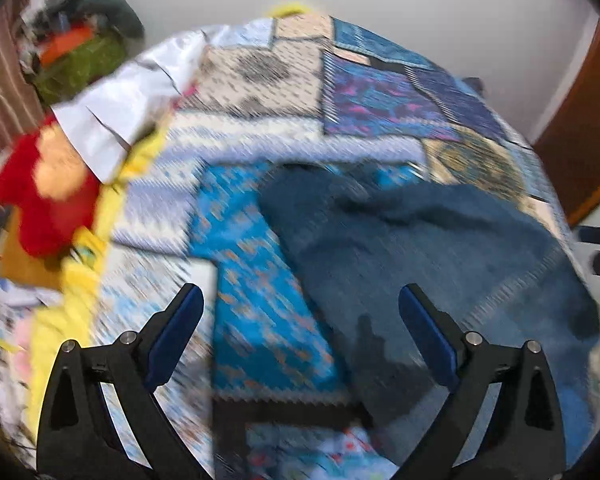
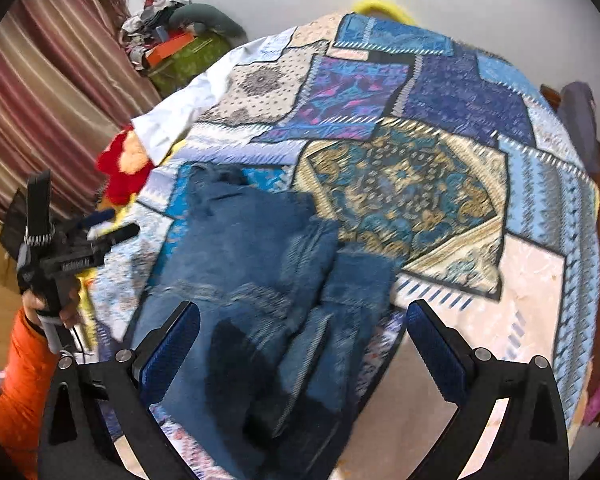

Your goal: Fold large clothes

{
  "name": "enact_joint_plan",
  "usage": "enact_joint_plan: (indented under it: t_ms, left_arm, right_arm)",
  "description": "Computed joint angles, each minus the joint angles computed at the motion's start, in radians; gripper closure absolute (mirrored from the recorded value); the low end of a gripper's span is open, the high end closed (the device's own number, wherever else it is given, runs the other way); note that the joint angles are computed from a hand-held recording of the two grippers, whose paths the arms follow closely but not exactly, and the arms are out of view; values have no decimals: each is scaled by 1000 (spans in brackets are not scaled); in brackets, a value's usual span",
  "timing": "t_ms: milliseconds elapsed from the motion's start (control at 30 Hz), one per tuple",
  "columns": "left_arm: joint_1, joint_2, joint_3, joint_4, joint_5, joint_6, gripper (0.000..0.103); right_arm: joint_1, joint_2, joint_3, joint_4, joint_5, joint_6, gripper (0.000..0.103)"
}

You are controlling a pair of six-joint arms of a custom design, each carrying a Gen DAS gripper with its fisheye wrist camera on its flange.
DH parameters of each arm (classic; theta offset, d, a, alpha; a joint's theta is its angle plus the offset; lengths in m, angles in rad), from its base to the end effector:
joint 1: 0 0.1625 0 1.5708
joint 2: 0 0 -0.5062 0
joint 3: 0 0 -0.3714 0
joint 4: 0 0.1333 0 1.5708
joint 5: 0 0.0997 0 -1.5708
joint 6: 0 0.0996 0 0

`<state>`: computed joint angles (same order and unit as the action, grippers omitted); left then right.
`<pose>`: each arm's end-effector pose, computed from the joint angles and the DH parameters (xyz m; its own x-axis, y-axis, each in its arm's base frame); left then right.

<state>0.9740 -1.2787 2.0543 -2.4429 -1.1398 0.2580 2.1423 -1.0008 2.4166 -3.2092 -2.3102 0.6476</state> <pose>-0.1469 -0.5275 0.3068 -0.6058 0.6716 -0.4266 0.7384 0.6743 0.0129 0.2958 -0.3376 0.1720 -0.8781 0.2759 0.3910 0.0027 0.8199 -0.5726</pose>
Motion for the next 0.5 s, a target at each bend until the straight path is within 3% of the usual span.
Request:
enact_joint_plan:
  t_ms: [133,200,300,400,500]
  left_arm:
    - [51,-19,-10,157,-168,-76,4]
    - [70,-15,-8,200,-218,-99,4]
    - [104,7,-7,219,-269,-134,2]
    - [159,52,-53,266,-374,-202,2]
    - [185,98,-73,273,-431,-241,1]
  right_arm:
    - [-44,30,9,10,94,31,0]
    - [-66,50,17,28,108,39,0]
    - [-131,75,65,-70,206,23,0]
    - [-205,99,117,-212,334,13,0]
    - [-248,120,124,-272,397,-29,0]
